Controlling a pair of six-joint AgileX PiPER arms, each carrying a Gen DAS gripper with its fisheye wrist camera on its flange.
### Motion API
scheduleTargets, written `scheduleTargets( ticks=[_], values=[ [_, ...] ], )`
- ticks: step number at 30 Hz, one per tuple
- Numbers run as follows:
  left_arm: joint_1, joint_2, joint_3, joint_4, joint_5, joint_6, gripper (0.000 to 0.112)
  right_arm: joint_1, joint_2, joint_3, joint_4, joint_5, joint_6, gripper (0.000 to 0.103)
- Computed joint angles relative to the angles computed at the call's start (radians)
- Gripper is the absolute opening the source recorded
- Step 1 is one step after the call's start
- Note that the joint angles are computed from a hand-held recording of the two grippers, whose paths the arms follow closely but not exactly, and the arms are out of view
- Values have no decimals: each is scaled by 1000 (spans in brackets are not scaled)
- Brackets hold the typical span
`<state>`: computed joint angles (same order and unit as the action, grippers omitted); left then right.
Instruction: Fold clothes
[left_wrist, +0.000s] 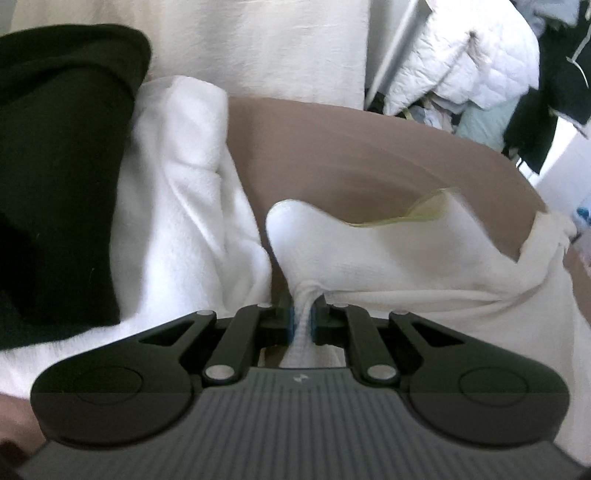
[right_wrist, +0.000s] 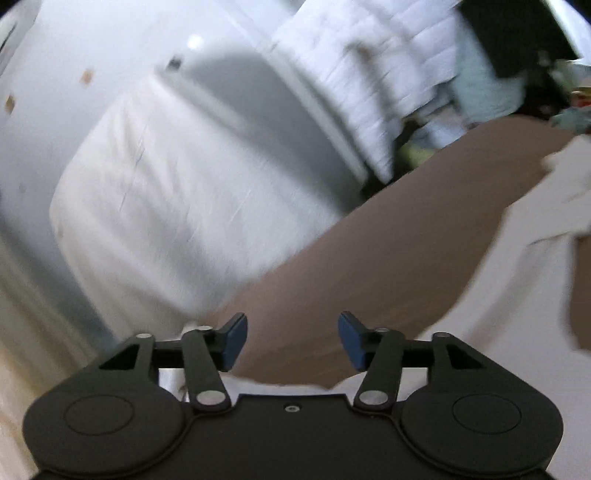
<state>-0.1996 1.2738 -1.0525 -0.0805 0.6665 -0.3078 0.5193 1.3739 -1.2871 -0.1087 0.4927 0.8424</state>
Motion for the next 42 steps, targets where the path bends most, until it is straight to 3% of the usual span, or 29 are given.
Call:
scheduleTargets(
  ticks=[3,7,11,13,14,16,18,21,22,24,27,28,29,30,31,34,36,39,41,42],
  values=[
    [41,-20,0,-63,-18,47,17,2,-78,50,-202,140,153,64],
    [69,-91,11,-149,-67,155,21,-8,-135,148,-316,287,229,64],
    [66,-185,24,-71,-104,168,44,-63,-181,266,-300,271,238,64],
    [105,-208,10,-133,-112,320,53,-80,-177,291,-283,249,220,64],
    [114,-180,-21,-192,-105,420,62,-89,-175,303,-275,238,210,64],
    [143,-84,-137,-339,16,620,72,-96,-156,308,-258,226,170,64],
    [164,41,-241,-453,111,801,75,-119,-109,275,-225,228,87,66],
    [61,251,-378,-338,90,830,78,-140,-33,244,-225,200,58,70],
    [35,331,-449,-309,119,839,79,-149,-2,229,-223,190,53,70],
    [13,497,-631,-324,267,854,79,-168,22,245,-231,136,95,70],
    [-45,705,-881,-280,413,746,78,-199,29,292,-231,10,153,71],
    [-70,717,-897,-235,399,739,67,-209,31,307,-231,-34,172,71],
    [-97,713,-872,-193,345,737,35,-209,42,309,-245,-59,170,61],
    [-121,704,-852,-149,300,725,8,-196,59,303,-298,-73,187,21],
    [-141,664,-806,-107,245,696,5,-171,78,286,-392,-46,243,5],
    [-165,576,-708,-12,115,558,5,-76,70,262,-692,90,514,5],
    [-112,606,-745,-67,161,429,5,-27,68,241,-785,166,585,5],
    [-8,724,-856,-239,316,273,10,-32,147,145,-636,212,397,5],
    [7,731,-876,-272,339,247,11,-91,184,102,-460,227,259,5],
    [-7,723,-887,-244,348,234,11,-127,170,121,-408,194,251,16]
  ],
)
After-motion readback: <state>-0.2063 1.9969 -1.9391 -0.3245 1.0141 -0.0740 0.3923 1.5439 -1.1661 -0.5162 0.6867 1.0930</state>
